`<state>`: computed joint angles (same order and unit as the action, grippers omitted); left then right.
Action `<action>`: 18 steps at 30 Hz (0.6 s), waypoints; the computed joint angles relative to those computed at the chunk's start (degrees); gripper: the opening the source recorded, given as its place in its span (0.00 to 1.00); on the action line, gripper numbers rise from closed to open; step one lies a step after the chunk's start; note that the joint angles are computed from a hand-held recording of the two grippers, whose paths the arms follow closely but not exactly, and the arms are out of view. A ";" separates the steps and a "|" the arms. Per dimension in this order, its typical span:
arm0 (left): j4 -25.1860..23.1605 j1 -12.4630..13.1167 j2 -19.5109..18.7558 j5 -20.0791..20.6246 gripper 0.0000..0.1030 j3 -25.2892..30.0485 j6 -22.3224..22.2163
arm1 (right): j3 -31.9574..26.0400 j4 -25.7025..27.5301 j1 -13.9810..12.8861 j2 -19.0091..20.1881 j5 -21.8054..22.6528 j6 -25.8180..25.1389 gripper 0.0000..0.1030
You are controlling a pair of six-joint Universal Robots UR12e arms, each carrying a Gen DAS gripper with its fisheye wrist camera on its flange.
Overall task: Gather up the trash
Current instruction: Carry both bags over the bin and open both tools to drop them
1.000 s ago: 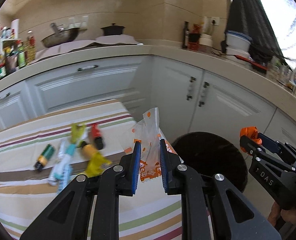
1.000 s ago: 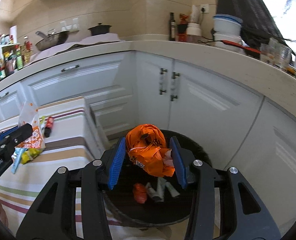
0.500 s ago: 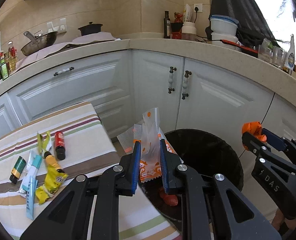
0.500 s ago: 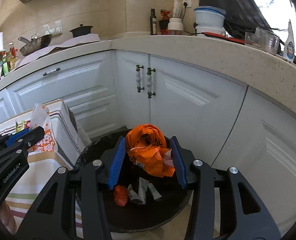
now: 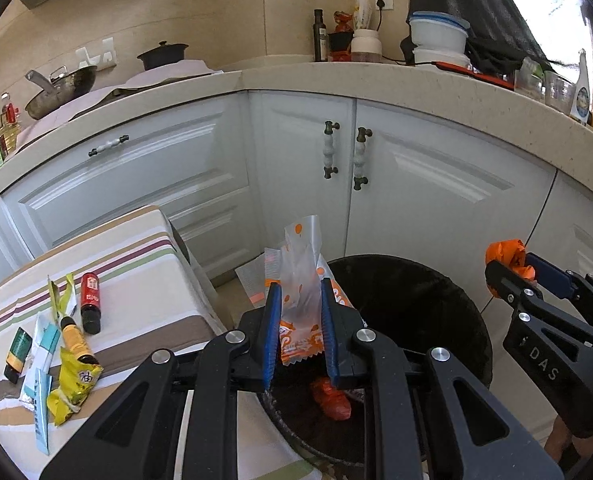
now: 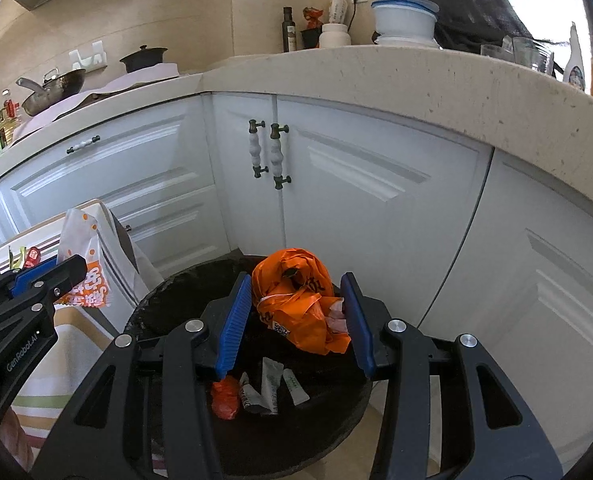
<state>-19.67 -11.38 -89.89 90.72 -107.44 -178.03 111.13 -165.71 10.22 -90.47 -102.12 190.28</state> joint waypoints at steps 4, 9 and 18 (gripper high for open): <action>-0.54 -0.06 -0.49 -0.27 0.22 0.44 -0.20 | -0.14 -0.02 -0.33 0.39 0.45 0.16 0.46; -0.37 -0.20 -0.76 0.14 0.47 0.47 -0.39 | -0.17 0.36 -0.57 0.51 1.09 0.38 0.51; -0.70 -0.15 -0.86 0.81 0.52 0.57 -1.27 | -0.33 0.43 -0.22 0.63 0.74 0.48 0.51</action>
